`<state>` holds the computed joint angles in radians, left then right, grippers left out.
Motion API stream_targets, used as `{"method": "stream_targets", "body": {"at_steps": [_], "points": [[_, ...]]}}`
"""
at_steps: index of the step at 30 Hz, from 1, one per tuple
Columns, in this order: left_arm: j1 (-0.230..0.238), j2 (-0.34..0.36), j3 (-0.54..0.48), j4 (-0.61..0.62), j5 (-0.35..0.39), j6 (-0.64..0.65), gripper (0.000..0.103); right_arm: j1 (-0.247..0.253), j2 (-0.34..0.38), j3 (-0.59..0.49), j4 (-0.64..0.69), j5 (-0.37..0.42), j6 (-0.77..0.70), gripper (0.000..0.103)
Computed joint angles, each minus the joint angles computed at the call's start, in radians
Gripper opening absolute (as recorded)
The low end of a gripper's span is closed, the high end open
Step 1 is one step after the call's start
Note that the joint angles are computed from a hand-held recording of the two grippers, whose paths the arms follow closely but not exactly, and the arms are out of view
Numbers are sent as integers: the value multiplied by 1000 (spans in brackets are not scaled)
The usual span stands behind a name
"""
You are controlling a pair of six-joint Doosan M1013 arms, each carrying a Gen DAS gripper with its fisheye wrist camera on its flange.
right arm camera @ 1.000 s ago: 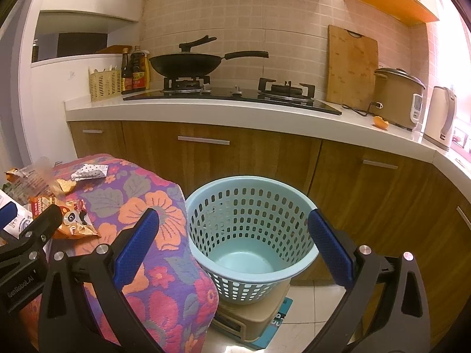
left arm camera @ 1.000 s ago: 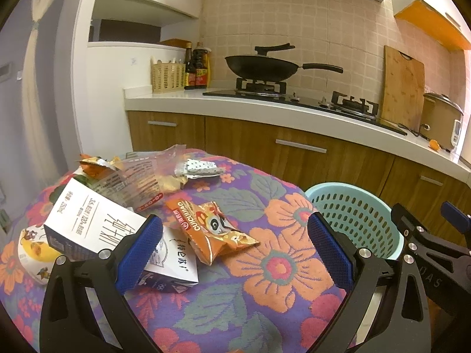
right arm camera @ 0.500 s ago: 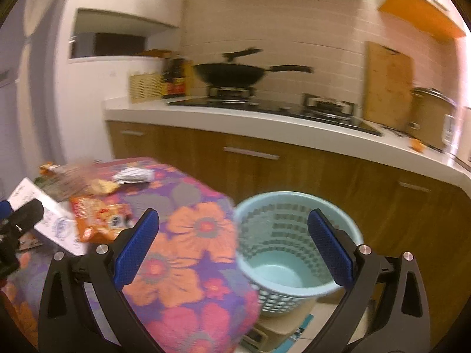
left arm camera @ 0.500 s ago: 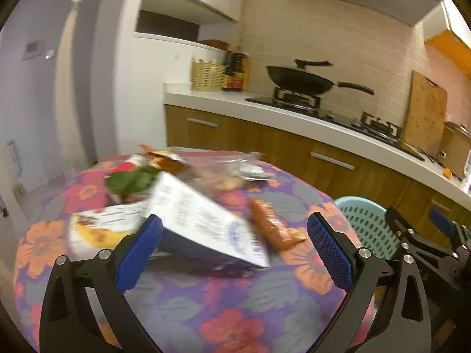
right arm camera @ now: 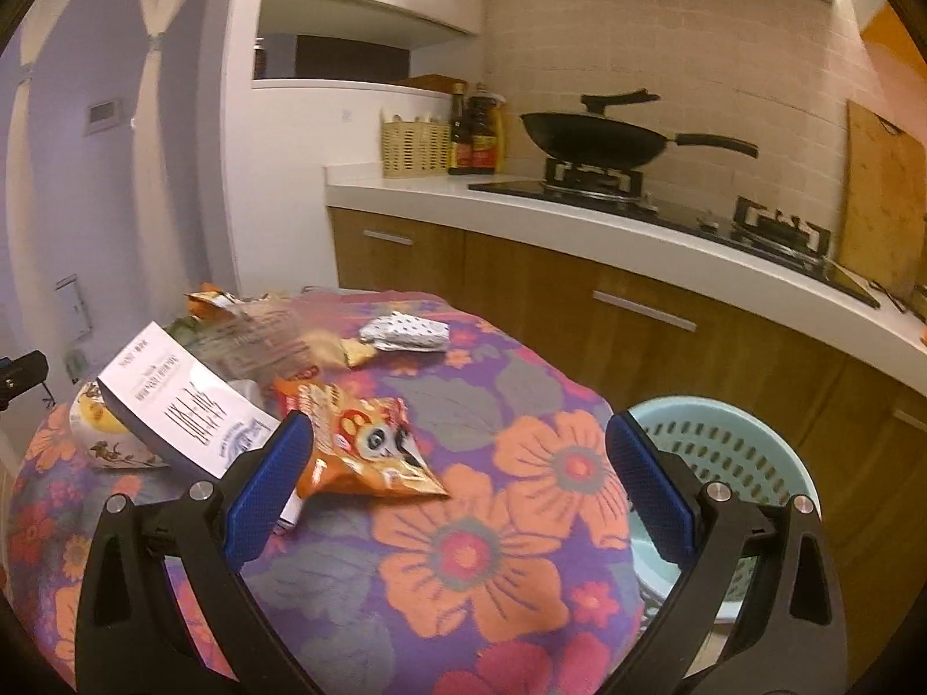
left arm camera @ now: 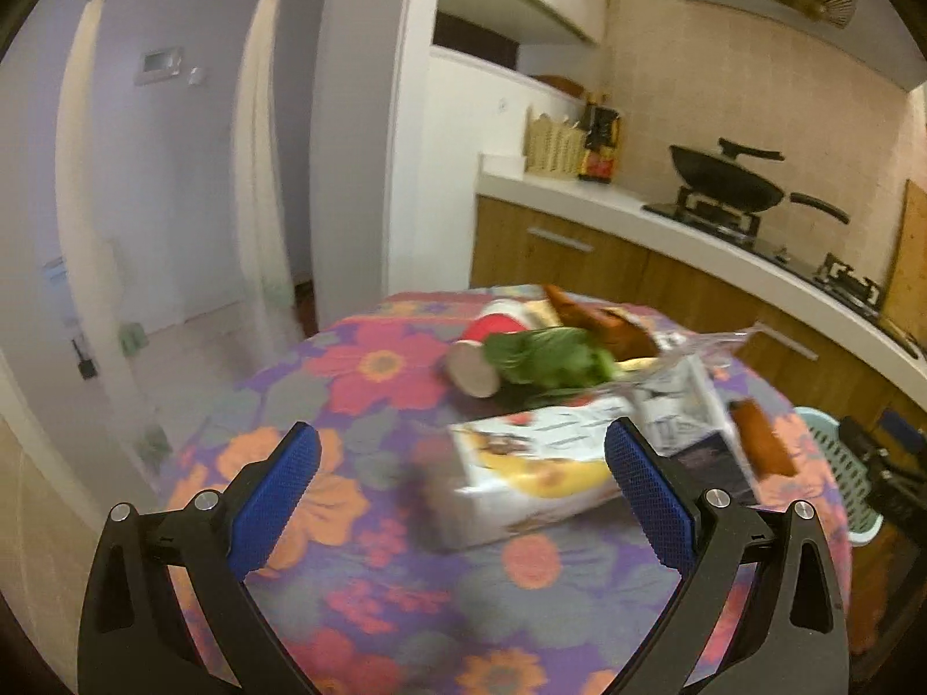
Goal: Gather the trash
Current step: 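Move both tools over the table toward the snack bag and cartons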
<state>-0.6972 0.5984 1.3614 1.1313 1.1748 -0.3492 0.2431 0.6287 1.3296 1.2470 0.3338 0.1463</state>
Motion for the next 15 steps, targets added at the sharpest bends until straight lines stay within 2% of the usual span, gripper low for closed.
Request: {"method": "stream_targets", "body": {"at_steps": [5, 8, 10, 12, 15], "points": [[15, -24, 23, -2, -61, 44, 94, 6, 9, -20, -23, 42, -6, 96], [19, -28, 22, 24, -160, 49, 94, 4, 25, -47, -67, 92, 14, 96], [29, -22, 7, 9, -239, 77, 95, 2, 43, -82, -160, 156, 60, 96], [42, -11, -17, -27, -311, 122, 95, 3, 50, -91, -197, 171, 62, 96], [55, 12, -54, -68, -369, 174, 94, 2, 60, -103, -247, 188, 77, 96]]}}
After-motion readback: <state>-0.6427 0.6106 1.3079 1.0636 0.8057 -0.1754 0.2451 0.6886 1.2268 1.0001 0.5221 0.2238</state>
